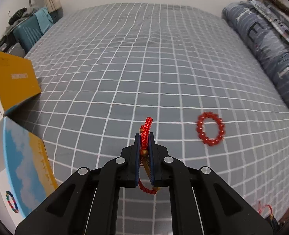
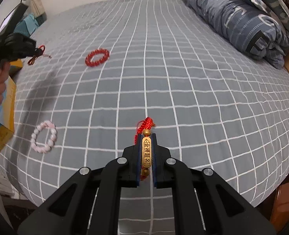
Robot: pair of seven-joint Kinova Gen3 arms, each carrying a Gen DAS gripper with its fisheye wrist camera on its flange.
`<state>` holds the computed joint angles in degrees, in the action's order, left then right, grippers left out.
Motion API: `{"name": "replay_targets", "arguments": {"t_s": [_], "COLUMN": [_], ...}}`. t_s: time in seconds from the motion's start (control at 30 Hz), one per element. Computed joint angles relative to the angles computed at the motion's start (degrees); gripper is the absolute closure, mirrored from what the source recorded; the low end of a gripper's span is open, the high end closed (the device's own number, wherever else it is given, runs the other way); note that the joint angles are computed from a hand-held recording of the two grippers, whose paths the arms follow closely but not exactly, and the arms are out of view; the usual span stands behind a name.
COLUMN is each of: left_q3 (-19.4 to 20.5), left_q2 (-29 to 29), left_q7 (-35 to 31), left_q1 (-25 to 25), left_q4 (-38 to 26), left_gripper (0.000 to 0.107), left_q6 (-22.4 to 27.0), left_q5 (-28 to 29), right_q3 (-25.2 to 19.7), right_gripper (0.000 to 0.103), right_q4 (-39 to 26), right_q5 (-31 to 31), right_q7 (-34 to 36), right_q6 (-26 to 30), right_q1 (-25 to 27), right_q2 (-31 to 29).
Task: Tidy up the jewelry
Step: 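Carry the red string bracelet with the right tool over the white box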
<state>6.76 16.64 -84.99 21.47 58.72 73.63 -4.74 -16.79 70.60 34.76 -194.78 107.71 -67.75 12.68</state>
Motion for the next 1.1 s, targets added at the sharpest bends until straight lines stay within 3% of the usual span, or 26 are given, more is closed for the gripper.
{"name": "replay_targets", "arguments": {"t_s": [0.53,0.77,1.1], "left_q3": [0.68,-0.01,-3.17], "left_q2": [-13.31,-18.51,-22.75], "left_q7": [-0.98,-3.68,-8.26], "left_q1": [-4.7,-8.54,-15.15], "left_q4": [11.31,14.56,15.6], "left_gripper": [0.1,0.1,0.1], "left_q6": [-3.93,-5.39,-5.29], "left_q5": [0.32,1.43,4.36], "right_q3": [2.86,5.83,13.54], "right_gripper": [0.096,0.096,0.096], "right_q4": [-7.46,-14.75,-31.91], "right_q5": [9.82,13.1,14.03], "right_q7": [4.69,11.9,25.75], "right_q6": [3.17,2.63,1.58], "right_q1": [-3.63,-5.14,-6.65], "right_q2": [3.23,6.22,15.77]}}
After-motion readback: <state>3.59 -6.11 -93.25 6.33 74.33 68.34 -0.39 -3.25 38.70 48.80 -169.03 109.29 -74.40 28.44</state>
